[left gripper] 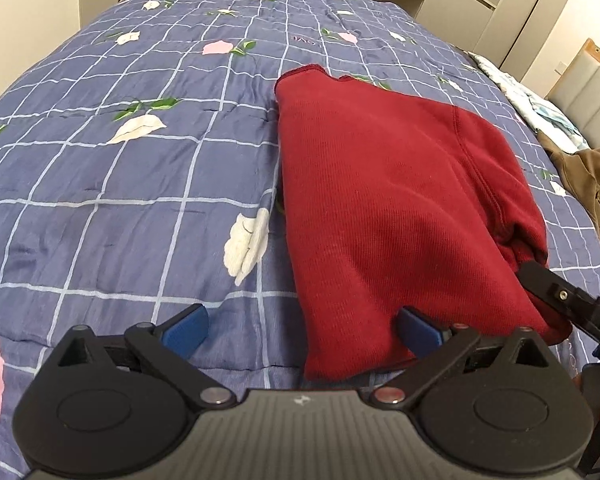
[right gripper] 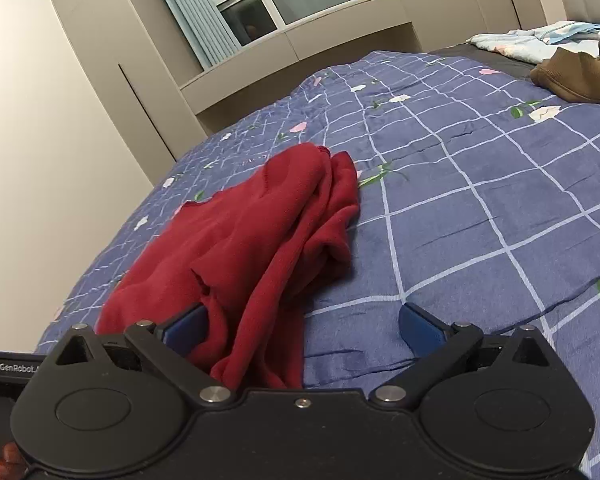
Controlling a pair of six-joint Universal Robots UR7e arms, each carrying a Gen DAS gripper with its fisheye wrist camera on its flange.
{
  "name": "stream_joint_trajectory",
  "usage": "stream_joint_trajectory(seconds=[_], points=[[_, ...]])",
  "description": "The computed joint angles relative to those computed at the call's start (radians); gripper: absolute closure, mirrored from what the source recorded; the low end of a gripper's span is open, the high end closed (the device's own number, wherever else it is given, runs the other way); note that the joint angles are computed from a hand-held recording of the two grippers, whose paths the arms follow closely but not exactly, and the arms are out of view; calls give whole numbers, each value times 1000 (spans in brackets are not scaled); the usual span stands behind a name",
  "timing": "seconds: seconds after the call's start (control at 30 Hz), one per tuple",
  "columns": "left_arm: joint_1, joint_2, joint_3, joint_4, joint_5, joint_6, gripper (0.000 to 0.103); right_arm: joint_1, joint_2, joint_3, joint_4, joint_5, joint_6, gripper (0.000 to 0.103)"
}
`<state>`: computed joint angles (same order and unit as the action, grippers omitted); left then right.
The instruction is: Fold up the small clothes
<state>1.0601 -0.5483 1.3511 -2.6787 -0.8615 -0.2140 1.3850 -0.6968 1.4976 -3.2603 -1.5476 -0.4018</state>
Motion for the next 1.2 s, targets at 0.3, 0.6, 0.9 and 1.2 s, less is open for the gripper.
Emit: stream_joint_trajectory(seconds=[0.3, 0.6, 0.9, 1.2], points=[[23, 6, -64, -39, -78, -23, 1, 5, 20, -110, 145, 61, 99, 1], [60, 97, -255, 82, -141, -26, 1, 11, 84, -212, 169, 56, 236, 0], [76, 103, -282, 108, -180, -43, 1, 3, 91, -247, 212, 114, 383, 0], [79, 106, -294, 123, -193, -51, 3, 35, 110, -233, 146, -39, 280, 28]])
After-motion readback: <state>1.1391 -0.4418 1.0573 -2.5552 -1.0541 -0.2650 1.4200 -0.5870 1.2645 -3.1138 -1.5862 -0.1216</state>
